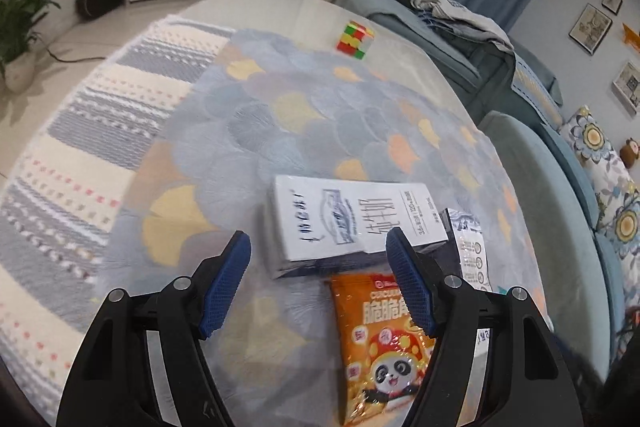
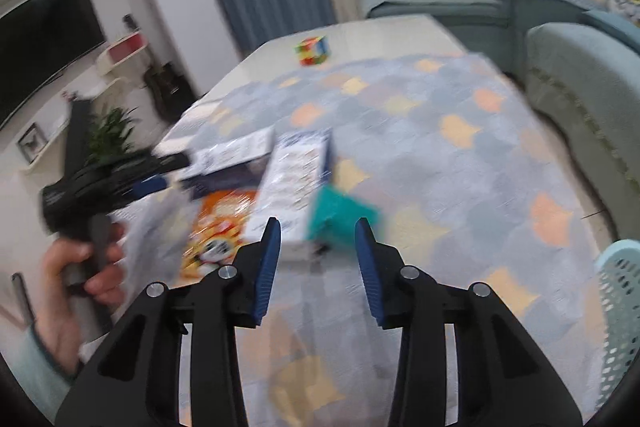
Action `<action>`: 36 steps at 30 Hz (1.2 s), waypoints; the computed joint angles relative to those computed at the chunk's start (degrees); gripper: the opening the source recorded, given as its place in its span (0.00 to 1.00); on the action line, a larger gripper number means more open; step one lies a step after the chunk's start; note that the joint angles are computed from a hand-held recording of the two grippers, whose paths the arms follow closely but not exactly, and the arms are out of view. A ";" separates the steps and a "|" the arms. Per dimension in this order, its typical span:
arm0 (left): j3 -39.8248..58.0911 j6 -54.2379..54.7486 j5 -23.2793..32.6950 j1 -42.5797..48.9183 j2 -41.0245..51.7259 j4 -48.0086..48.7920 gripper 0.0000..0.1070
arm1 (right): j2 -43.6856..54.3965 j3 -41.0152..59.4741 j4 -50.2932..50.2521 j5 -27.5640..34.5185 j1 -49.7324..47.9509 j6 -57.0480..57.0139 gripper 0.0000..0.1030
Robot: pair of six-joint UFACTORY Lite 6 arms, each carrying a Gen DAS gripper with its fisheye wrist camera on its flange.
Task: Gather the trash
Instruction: 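Move both open tools back over the table toward the milk cartons, then grasp a white milk carton with the left tool while the right tool grasps another carton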
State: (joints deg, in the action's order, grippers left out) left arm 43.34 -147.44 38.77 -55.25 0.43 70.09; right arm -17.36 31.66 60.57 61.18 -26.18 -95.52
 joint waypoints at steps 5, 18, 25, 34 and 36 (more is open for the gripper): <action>0.14 -2.78 -5.89 0.69 1.95 4.54 0.54 | 0.26 -2.36 -0.25 -9.13 10.09 6.10 0.62; 5.05 20.71 -1.20 -5.70 -3.03 -8.95 0.69 | 7.83 5.07 4.67 -26.57 27.20 16.03 0.77; 5.77 26.03 -1.41 -0.12 0.38 -4.79 0.75 | 15.25 8.82 8.25 -19.93 20.81 11.56 0.77; 22.19 52.33 -2.93 5.26 20.39 -16.92 0.77 | 21.76 18.53 4.65 -19.52 24.16 20.69 0.77; 21.74 50.96 -3.86 5.11 20.81 -16.90 0.62 | 22.65 19.62 3.79 -21.26 26.36 23.00 0.77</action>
State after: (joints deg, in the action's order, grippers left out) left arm 65.08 -96.48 34.90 -50.14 21.25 53.19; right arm 5.29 51.28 64.36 39.92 0.18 -72.52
